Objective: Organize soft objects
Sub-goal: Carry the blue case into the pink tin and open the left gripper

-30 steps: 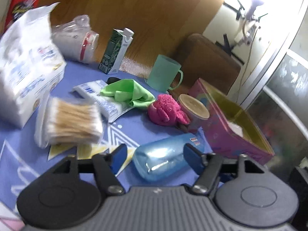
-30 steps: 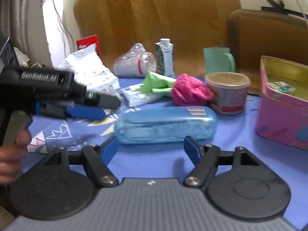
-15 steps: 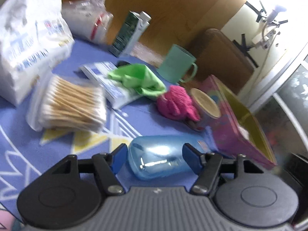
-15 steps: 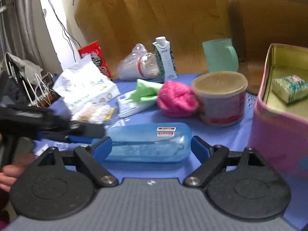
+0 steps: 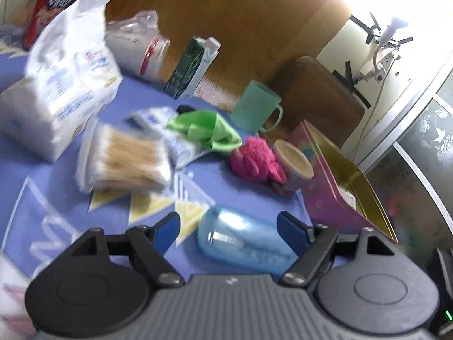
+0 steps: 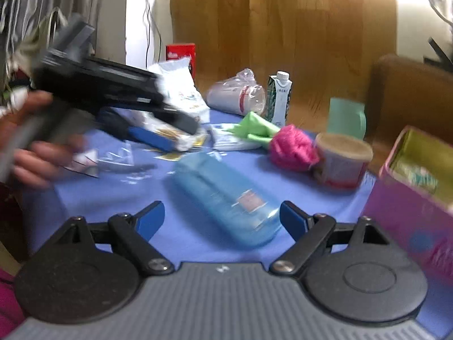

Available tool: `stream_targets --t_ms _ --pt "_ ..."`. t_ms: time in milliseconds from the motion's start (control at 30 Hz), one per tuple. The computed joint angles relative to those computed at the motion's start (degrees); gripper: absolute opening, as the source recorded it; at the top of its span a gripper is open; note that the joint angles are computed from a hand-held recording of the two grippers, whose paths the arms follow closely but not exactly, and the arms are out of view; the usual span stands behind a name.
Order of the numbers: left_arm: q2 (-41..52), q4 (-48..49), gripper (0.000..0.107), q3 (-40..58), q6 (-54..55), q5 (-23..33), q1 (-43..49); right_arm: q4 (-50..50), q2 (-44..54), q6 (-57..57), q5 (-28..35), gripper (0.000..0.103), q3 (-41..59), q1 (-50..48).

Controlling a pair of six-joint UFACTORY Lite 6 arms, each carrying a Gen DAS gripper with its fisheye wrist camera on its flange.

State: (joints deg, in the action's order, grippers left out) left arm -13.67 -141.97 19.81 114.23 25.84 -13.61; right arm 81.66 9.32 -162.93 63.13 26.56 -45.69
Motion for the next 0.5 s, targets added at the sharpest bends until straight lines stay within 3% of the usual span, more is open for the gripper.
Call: stream_targets --t_ms 133,167,300,367,400,500 --pt "2.66 9.4 0.079 -0.26 -9.58 3.54 0.84 6.11 8.26 0.47 -7.62 0.09 8.33 9.65" --pt "4.59 9.27 0.08 0.26 -9.73 4.85 0.64 7.19 9.31 1.56 -9.36 0.082 9.14 11.64" --pt "10.97 4.86 0.078 3.02 -6.13 7.57 -2.1 5.94 7.75 1.91 -7.4 0.063 5.34 8.83" --pt "13.27 7.39 0.068 5.42 -8.35 8.26 -3.64 3.3 6.02 0.45 -5.47 0.058 1.45 4.73" --pt "14.06 6.82 0.068 6.61 -8.36 7.46 -5.33 2.03 5.11 -0.72 -4.39 0.054 -0.49 2.55" --pt "15.92 2.24 0.068 12.15 -4.06 1.85 -12.17 6.37 0.73 -10.59 -1.62 0.054 -8.7 -3.67"
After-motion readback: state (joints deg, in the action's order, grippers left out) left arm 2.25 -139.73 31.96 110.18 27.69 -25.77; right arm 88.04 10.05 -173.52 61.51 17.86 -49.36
